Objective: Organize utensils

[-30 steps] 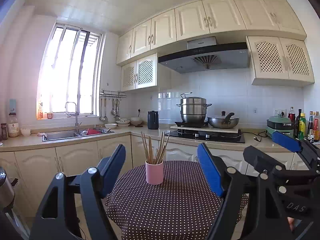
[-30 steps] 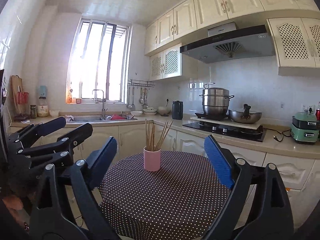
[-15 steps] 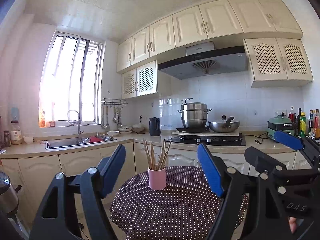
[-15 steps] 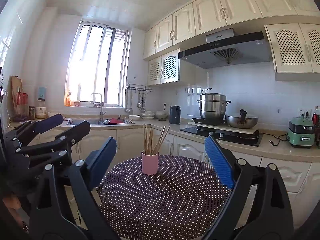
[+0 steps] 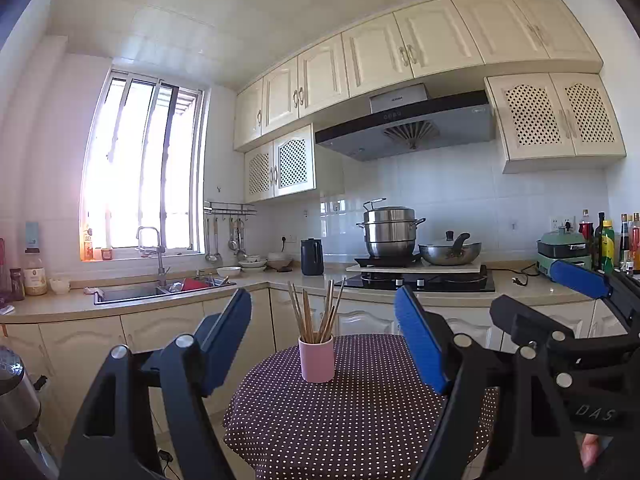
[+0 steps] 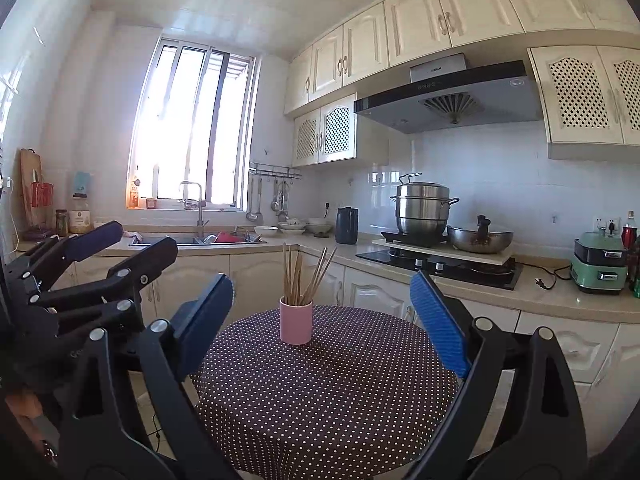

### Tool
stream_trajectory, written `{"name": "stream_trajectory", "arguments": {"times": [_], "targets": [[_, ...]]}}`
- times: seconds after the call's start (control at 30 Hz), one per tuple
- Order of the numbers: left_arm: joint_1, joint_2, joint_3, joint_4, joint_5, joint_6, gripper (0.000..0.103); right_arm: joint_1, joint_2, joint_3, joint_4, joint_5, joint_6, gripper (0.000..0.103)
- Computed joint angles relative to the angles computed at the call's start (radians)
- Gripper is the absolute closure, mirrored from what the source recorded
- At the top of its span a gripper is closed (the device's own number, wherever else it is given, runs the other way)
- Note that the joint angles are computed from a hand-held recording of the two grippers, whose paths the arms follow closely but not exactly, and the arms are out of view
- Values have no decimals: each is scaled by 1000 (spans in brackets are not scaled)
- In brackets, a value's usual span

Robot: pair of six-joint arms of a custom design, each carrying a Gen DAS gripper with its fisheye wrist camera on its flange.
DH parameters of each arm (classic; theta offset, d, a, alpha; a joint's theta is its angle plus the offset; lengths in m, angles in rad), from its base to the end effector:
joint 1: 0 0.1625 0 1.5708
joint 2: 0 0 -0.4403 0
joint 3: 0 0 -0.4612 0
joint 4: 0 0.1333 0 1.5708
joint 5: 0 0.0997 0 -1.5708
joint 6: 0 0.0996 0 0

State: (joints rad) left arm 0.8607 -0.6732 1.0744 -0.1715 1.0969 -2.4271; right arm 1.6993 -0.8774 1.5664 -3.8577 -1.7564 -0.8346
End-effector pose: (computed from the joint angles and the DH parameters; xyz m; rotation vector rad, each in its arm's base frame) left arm -0.4071 -0.7477 0.1397 1.0914 1.8928 -1.7009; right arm 0.2079 -0.7118 0.3102 0.6950 -1.7092 1.7117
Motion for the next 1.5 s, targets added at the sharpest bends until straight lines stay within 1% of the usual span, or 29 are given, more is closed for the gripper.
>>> {"name": "stream_trajectory", "arguments": {"times": [0.27,0.67,1.5], "targets": [[1,4,-8,8,0,-2,30,-2,-3,5,3,-3,8,14],[5,-5,19,-22,6,13,30,-2,-4,5,9,-4,13,14],[5,-8,25,-21,4,12,30,-4,-6,13,8,-6,17,14]]}}
